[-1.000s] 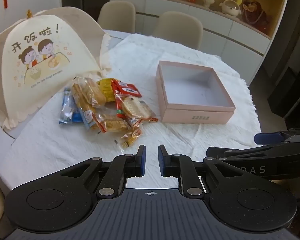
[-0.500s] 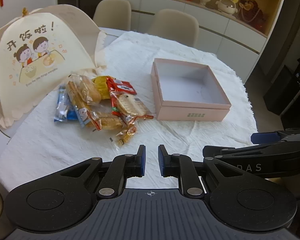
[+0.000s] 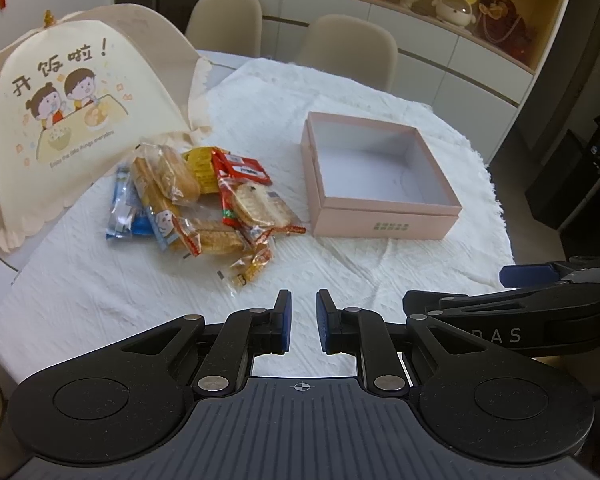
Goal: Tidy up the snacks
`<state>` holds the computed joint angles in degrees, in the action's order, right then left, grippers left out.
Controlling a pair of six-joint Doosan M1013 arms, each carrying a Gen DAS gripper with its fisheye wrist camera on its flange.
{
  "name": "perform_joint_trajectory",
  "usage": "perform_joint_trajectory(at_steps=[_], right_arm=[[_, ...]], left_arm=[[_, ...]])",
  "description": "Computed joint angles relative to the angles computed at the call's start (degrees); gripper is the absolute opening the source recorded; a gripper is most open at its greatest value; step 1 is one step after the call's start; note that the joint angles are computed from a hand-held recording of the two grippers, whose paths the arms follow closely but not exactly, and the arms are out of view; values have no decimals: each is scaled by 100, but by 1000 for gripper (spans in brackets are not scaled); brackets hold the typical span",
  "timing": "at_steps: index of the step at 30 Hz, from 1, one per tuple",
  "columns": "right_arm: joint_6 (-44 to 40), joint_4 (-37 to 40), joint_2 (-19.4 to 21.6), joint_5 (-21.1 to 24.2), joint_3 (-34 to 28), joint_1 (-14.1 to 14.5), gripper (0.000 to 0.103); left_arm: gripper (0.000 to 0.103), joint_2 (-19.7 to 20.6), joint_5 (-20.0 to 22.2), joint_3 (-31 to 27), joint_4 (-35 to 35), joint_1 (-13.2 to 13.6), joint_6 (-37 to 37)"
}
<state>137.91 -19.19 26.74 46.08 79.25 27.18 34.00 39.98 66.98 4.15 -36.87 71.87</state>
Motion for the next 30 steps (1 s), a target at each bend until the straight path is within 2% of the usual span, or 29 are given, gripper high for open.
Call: perform_joint_trajectory(at_steps=[30], right_arm=[[-13,36,-1,10,0,2,102]], left_arm=[[18,14,109,-40,-128,7,84]])
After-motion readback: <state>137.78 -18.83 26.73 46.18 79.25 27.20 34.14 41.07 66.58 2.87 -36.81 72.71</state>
